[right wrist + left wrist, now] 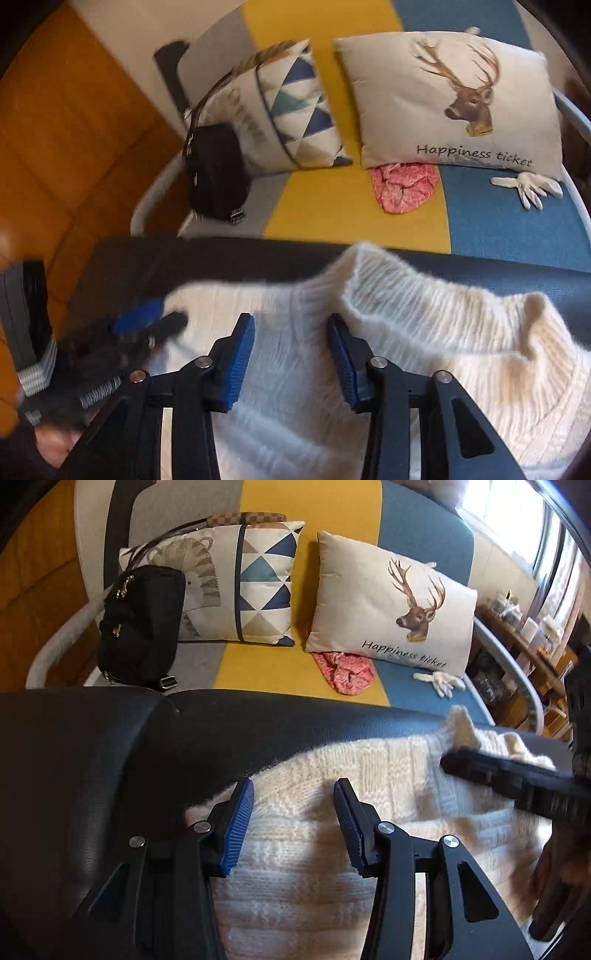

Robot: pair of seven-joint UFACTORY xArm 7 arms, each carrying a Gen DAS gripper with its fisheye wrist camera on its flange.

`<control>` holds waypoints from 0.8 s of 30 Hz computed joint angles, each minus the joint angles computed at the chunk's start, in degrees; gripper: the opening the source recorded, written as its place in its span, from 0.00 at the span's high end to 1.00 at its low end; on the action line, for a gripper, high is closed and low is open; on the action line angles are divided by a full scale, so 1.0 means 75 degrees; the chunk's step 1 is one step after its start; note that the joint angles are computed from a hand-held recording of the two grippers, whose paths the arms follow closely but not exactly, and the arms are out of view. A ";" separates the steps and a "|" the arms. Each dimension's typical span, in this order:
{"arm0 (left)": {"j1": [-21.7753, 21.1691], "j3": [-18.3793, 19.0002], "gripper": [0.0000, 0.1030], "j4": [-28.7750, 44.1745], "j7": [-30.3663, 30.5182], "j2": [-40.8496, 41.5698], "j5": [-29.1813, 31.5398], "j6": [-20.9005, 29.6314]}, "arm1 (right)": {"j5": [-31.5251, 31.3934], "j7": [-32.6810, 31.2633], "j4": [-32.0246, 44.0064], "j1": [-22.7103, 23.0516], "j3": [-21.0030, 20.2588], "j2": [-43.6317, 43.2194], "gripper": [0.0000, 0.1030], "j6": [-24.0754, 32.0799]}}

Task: Fold clothes

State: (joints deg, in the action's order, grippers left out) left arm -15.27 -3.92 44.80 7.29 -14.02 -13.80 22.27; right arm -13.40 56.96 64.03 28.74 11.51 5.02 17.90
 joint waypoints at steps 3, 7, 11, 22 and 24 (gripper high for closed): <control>-0.0201 0.0271 0.53 -0.0278 0.0563 -0.0291 -0.0529 -0.0278 | -0.0551 0.0437 0.0141 0.0104 -0.0040 -0.0142 0.60 0.0463; 0.0342 -0.0089 0.53 -0.0011 -0.0204 0.0111 0.0421 0.0048 | -0.0806 0.0402 0.0331 0.0054 0.0024 -0.0024 0.58 0.0649; 0.0142 0.0208 0.53 -0.0051 0.0210 -0.0050 -0.0076 0.0135 | -0.0647 0.0316 0.0553 0.0045 -0.0091 0.0247 0.58 0.0850; -0.0453 0.1198 0.53 -0.0838 0.2132 -0.1297 -0.1963 0.0031 | -0.2137 0.1907 -0.1166 -0.0356 0.0503 -0.1859 0.58 0.1815; -0.0732 0.1298 0.53 -0.0793 0.2557 -0.1297 -0.2299 0.0031 | -0.2089 0.1940 -0.1507 -0.0506 0.0649 -0.2298 0.58 0.2114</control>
State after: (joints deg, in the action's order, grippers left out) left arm -20.76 5.82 38.85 26.47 -23.75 -31.04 22.50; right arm -29.07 71.51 52.73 24.94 16.38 -12.21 33.76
